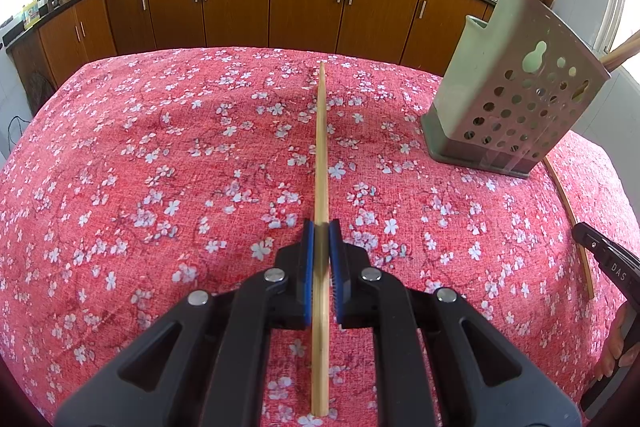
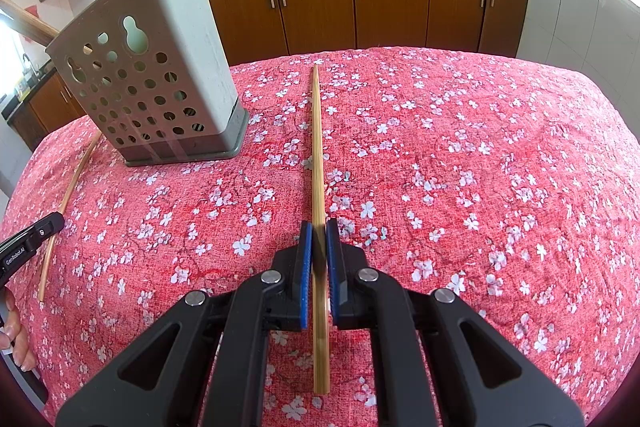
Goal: Organize utensils
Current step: 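Hold the grasped chopsticks against the table with both tools, then lift the left tool's chopstick over the holder while the right tool carries its chopstick there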
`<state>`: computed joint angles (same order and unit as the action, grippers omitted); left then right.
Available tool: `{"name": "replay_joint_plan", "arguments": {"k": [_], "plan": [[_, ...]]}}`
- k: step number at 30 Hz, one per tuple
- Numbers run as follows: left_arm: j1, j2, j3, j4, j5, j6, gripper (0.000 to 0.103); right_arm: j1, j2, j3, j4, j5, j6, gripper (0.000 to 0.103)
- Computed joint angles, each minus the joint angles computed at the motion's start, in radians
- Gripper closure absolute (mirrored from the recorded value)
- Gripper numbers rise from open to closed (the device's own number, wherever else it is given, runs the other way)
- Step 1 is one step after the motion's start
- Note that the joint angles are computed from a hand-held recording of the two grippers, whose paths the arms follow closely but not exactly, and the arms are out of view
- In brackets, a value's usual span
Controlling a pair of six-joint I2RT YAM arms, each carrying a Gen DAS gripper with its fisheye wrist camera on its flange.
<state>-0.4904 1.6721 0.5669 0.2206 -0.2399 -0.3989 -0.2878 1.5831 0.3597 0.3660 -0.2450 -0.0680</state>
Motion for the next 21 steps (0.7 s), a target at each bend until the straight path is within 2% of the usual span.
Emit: {"name": "replay_joint_plan", "arguments": {"k": [6, 9, 11, 14, 16, 21], "plan": [[-0.023, -0.042, -0.022, -0.047, -0.018, -0.009, 0.092, -0.009, -0.035, -0.030, -0.004, -0.006, -0.017, 0.095], [-0.024, -0.057, -0.046, -0.037, -0.016, -0.009, 0.092, -0.021, -0.038, -0.039, 0.000, -0.022, -0.014, 0.095], [-0.053, -0.053, -0.054, -0.027, -0.058, 0.003, 0.094, -0.023, -0.036, -0.041, 0.004, -0.020, -0.019, 0.095], [-0.068, -0.065, -0.038, -0.074, -0.064, 0.005, 0.094, -0.015, -0.073, -0.052, -0.016, 0.002, -0.029, 0.095], [-0.070, -0.126, -0.054, -0.091, -0.070, 0.009, 0.094, -0.035, -0.172, -0.081, -0.048, -0.013, -0.035, 0.095], [-0.113, -0.378, -0.057, -0.213, -0.129, 0.041, 0.094, -0.101, -0.536, -0.095, -0.249, -0.078, -0.048, 0.095]]}}
